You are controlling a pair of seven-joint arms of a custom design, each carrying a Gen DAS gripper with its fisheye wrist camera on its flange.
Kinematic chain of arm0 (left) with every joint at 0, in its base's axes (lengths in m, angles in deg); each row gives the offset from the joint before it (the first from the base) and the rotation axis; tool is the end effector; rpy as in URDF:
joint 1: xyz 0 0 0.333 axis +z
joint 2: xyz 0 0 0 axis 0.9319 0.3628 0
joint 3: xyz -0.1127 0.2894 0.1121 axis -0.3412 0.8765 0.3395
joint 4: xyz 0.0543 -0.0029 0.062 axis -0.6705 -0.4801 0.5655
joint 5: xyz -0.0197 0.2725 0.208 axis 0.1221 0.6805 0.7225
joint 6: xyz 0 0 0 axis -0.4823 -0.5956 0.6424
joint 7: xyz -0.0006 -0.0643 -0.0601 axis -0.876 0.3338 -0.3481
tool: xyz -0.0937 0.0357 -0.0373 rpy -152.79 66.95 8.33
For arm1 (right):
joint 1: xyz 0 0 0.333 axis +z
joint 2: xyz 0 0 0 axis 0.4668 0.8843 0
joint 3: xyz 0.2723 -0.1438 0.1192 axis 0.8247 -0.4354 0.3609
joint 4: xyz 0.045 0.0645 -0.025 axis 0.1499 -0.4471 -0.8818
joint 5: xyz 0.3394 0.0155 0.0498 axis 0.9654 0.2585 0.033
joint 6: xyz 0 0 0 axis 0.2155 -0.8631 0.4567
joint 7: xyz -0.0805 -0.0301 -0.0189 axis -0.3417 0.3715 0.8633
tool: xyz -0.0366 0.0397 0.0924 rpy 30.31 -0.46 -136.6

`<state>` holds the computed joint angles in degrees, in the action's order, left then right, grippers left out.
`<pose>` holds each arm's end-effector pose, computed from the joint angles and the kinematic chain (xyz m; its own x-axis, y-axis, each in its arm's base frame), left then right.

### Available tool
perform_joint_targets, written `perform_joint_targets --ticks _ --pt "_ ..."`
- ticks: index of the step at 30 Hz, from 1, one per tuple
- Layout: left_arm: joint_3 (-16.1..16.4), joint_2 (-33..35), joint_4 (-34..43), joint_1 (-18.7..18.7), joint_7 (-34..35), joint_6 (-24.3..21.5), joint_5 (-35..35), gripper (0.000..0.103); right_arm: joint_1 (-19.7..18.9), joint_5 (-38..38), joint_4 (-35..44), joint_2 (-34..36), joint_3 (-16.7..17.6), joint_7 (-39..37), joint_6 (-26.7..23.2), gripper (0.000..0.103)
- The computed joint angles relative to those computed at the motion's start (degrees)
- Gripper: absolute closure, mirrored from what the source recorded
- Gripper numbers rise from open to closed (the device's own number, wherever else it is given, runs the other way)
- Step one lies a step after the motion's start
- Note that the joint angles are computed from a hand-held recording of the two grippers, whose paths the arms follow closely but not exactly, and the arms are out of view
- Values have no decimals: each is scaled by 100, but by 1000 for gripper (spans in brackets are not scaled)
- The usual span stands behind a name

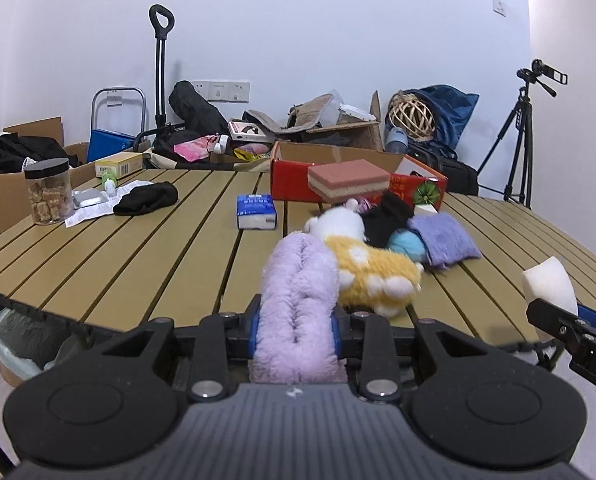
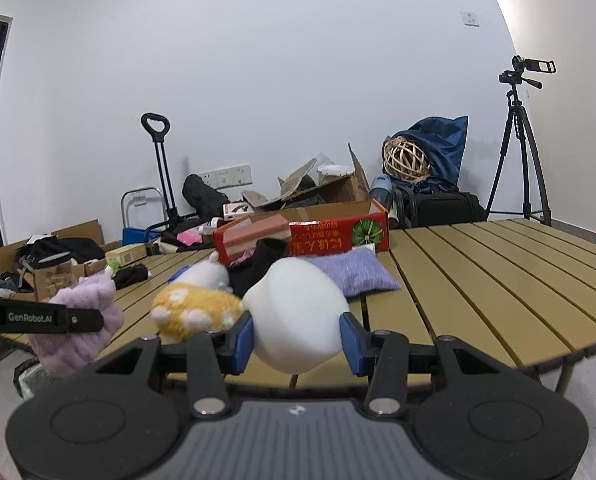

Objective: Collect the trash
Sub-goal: 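Carry the scrunchie and foam roll down toward the black trash bin with both tools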

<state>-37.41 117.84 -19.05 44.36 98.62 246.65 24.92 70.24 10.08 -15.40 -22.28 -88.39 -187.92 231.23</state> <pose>0.6917 -0.3547 0.5089 -0.2125 -0.9751 0.0628 -0.4377 0.0375 -0.8984 0.6342 0.4347 0.4487 -0.0557 -0.9871 -0.1504 -0.2263 0.1592 -0.9610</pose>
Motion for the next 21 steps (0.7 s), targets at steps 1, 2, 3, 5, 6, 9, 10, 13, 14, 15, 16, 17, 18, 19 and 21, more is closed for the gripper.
perform_joint_targets --ticks 1,2,3,5,6,9,10,13,14,15,16,17,18,19,21 --pt "43 -129 -219 -17 -73 76 61 72 69 -63 -203 -119 -21 86 6 59" --pt "81 -256 -429 -33 -149 145 130 72 106 -103 -340 -205 -3 124 -8 59" --pt "107 -392 -655 -46 -223 212 207 72 140 -152 -496 -298 23 168 -29 59" --pt "128 -605 -1006 -61 -339 293 350 72 157 -196 -759 -456 141 180 -79 59" --pt "101 -690 -1149 -43 -357 313 397 72 155 -187 -888 -531 218 158 -111 59" --pt "32 -934 -1559 -8 -403 356 541 72 134 -121 -1177 -673 443 48 -196 59" --pt "27 -1003 -1680 -9 -430 366 597 72 122 -74 -1270 -718 520 -20 -223 59" --pt "-5 -1204 -2030 -2 -499 344 750 72 95 73 -1509 -825 714 -180 -297 59" --pt "-48 -1278 -2165 25 -496 327 771 72 85 144 -1574 -848 779 -250 -318 59" --pt "-92 -1336 -2277 55 -488 304 780 72 79 199 -1632 -869 827 -304 -335 59" --pt "-128 -1385 -2367 78 -483 273 788 72 73 273 -1693 -890 880 -371 -361 59" --pt "-170 -1428 -2450 110 -462 240 786 72 65 354 -1751 -907 932 -441 -379 59" --pt "-203 -1489 -2572 138 -452 210 790 72 59 432 -1791 -911 979 -507 -390 59" --pt "-235 -1543 -2676 161 -443 176 793 72 45 538 -1842 -922 1034 -595 -402 59" --pt "-321 -1622 -2850 220 -383 89 765 72 15 730 -1932 -934 1117 -755 -400 59"
